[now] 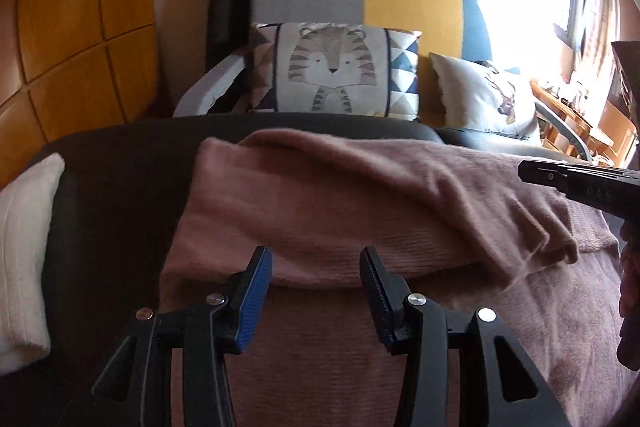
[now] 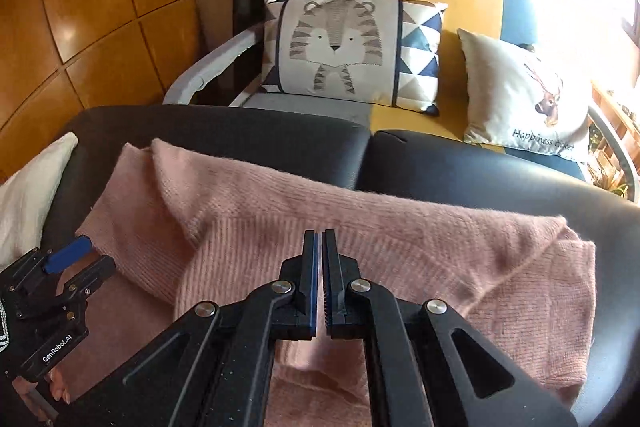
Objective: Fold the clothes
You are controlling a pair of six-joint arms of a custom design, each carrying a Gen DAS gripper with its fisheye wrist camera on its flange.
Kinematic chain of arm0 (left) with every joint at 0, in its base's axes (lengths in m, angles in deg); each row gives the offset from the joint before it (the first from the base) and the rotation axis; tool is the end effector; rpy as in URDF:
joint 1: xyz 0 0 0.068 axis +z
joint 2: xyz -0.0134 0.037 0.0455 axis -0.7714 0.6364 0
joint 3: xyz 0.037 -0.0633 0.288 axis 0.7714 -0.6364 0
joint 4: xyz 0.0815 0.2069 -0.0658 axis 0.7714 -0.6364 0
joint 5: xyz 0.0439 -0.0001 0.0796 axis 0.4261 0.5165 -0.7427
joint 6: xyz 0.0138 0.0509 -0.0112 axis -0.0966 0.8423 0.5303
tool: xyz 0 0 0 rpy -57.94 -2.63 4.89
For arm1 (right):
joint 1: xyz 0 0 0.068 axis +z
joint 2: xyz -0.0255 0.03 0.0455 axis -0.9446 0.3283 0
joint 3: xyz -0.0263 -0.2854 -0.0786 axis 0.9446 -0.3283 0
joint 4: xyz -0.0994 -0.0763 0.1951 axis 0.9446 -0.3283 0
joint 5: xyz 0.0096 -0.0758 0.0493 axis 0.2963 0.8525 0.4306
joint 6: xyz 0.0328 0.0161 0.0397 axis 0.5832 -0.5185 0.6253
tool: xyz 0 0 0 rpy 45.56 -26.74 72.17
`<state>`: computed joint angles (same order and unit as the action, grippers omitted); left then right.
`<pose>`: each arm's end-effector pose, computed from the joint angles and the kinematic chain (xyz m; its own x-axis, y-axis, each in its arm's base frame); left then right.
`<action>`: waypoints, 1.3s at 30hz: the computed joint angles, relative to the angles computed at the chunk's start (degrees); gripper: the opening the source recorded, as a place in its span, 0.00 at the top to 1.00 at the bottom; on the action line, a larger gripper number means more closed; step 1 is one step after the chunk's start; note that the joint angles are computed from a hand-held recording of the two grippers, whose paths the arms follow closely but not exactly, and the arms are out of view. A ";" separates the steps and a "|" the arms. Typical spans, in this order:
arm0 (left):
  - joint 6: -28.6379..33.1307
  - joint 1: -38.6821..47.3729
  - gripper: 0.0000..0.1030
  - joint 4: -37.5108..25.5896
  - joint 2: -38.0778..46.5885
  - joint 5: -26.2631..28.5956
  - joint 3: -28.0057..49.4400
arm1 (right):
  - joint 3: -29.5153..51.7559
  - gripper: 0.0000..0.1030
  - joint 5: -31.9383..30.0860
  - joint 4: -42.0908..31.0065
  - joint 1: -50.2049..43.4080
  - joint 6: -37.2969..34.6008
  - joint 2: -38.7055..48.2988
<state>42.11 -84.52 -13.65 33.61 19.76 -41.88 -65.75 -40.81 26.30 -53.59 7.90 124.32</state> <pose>0.1893 -0.1147 0.0671 -0.6980 0.0381 -0.7151 0.1041 0.9934 -0.0486 0.2433 0.0720 0.0955 -0.7421 -0.0561 -0.6679 -0.1136 0.9926 0.0428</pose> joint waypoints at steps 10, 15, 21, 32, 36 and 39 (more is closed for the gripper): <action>-0.91 13.00 0.55 7.00 5.46 11.13 -5.35 | 0.24 0.94 6.97 12.56 6.40 -0.56 12.68; 1.46 9.39 0.54 2.81 4.02 9.35 -3.58 | -0.92 0.94 8.43 17.59 7.08 -0.12 15.24; 2.71 12.42 0.54 1.40 4.58 10.05 -0.48 | -1.33 0.94 8.59 18.86 7.16 0.10 15.67; -2.48 18.40 0.74 9.07 8.37 9.15 -3.07 | -1.67 0.94 6.29 19.74 5.92 0.56 15.81; 0.54 19.18 0.74 3.37 4.90 11.42 -2.10 | -0.68 0.93 4.49 15.52 5.18 -0.32 13.41; 4.18 17.78 0.73 2.24 0.49 10.39 -4.56 | -1.78 0.91 2.08 13.68 3.88 -2.86 9.49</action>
